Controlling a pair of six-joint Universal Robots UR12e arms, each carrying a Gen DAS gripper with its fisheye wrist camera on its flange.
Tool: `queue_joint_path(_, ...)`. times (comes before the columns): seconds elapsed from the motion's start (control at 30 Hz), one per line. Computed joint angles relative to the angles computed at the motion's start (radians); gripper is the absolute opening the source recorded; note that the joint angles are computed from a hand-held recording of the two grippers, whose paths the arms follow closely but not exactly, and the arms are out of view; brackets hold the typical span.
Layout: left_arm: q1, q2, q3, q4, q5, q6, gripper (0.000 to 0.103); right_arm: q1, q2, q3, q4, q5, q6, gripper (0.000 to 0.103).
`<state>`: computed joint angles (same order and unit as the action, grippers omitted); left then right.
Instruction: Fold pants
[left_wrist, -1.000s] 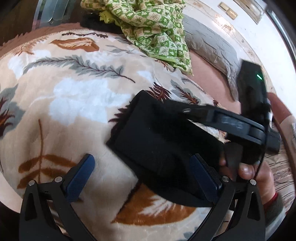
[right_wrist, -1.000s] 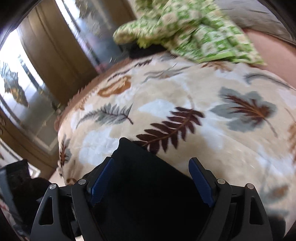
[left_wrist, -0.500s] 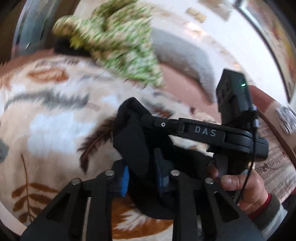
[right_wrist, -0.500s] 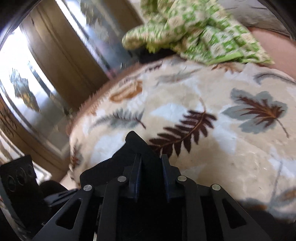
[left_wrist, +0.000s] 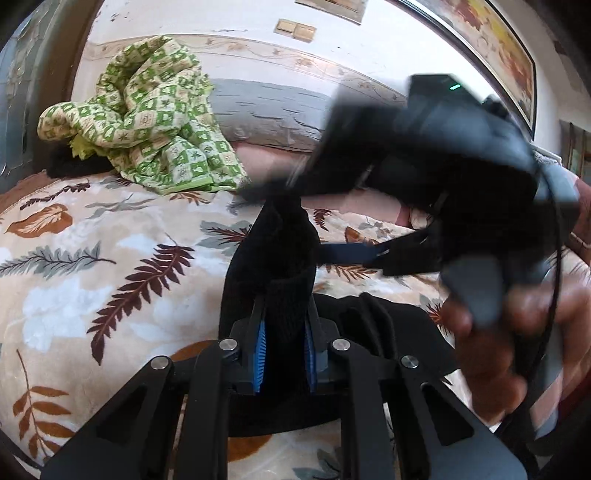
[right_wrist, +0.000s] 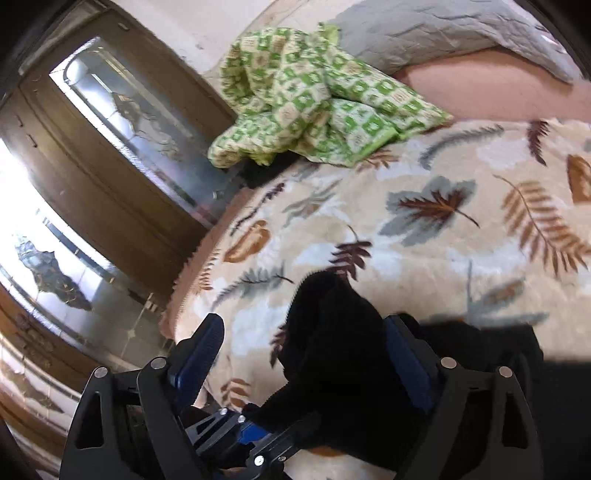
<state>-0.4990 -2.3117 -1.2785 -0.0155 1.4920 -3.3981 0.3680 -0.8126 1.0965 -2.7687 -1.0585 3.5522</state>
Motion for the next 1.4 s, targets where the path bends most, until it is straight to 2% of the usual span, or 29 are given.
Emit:
queue_joint_path(0.03,0.000,0.001,0.000,-0.005,-0.010,0.004,0.014,0.003,-0.001,0.002,0.030,-0.008,-0.034,0.030)
queue_joint_path(0.07,0.002,0.005,-0.002,-0.012,-0.038,0.008,0.014,0.005,0.000,0.011,0.025,-0.027,-0.039,0.013)
queue_joint_path(0.17,0.013,0.017,-0.016,0.018,-0.150,0.008,0.015,-0.013,-0.017,0.074,-0.095,-0.001,0.032,0.012)
queue_joint_path(0.27,0.020,0.024,-0.024,0.077,-0.215,0.009,0.035,-0.034,-0.073,0.174,-0.224,-0.030,0.039,0.012)
queue_joint_path(0.3,0.020,0.025,-0.024,0.092,-0.223,0.011,0.044,-0.040,-0.089,0.200,-0.249,-0.045,0.044,0.012)
queue_joint_path(0.33,0.019,0.024,-0.024,0.101,-0.220,0.011,0.046,-0.051,-0.112,0.240,-0.295,-0.067,0.061,0.012)
queue_joint_path(0.4,0.017,0.021,-0.016,0.084,-0.210,0.013,0.046,-0.071,-0.153,0.313,-0.367,-0.109,0.095,0.012)
queue_joint_path(0.53,0.008,0.003,0.024,-0.041,-0.183,0.020,0.046,-0.114,-0.215,0.445,-0.435,-0.170,0.153,0.012)
queue_joint_path(0.63,-0.001,-0.015,0.055,-0.111,-0.168,0.041,0.046,-0.132,-0.224,0.496,-0.385,-0.202,0.184,0.012)
queue_joint_path(0.77,-0.018,-0.038,0.093,-0.171,-0.128,0.093,0.046,-0.135,-0.190,0.490,-0.280,-0.217,0.190,0.012)
queue_joint_path(0.8,-0.021,-0.043,0.102,-0.189,-0.125,0.098,0.046,-0.135,-0.182,0.486,-0.272,-0.224,0.190,0.012)
queue_joint_path(0.87,-0.021,-0.049,0.115,-0.211,-0.131,0.093,0.046,-0.141,-0.180,0.496,-0.318,-0.218,0.215,0.014)
queue_joint_path(0.93,-0.020,-0.052,0.128,-0.230,-0.138,0.090,0.049,-0.125,-0.201,0.503,-0.310,-0.333,0.192,0.022)
queue_joint_path(0.97,-0.021,-0.053,0.137,-0.242,-0.134,0.092,0.051,-0.114,-0.213,0.502,-0.304,-0.408,0.174,0.022)
queue_joint_path(1.0,-0.024,-0.056,0.152,-0.264,-0.115,0.096,0.055,-0.110,-0.226,0.510,-0.317,-0.443,0.158,0.022)
queue_joint_path(1.03,-0.026,-0.060,0.166,-0.286,-0.101,0.103,0.056,-0.112,-0.230,0.512,-0.333,-0.435,0.156,0.022)
queue_joint_path(1.1,-0.032,-0.072,0.210,-0.348,-0.077,0.125,0.056,-0.119,-0.233,0.515,-0.377,-0.370,0.149,0.023)
queue_joint_path(1.27,-0.052,-0.124,0.319,-0.478,0.001,0.185,0.057,-0.104,-0.205,0.455,-0.279,-0.297,0.065,0.023)
queue_joint_path(1.33,-0.057,-0.147,0.355,-0.521,0.018,0.196,0.057,-0.094,-0.189,0.425,-0.208,-0.322,0.026,0.023)
queue_joint_path(1.4,-0.058,-0.169,0.384,-0.543,0.023,0.190,0.058,-0.086,-0.176,0.406,-0.158,-0.389,0.009,0.018)
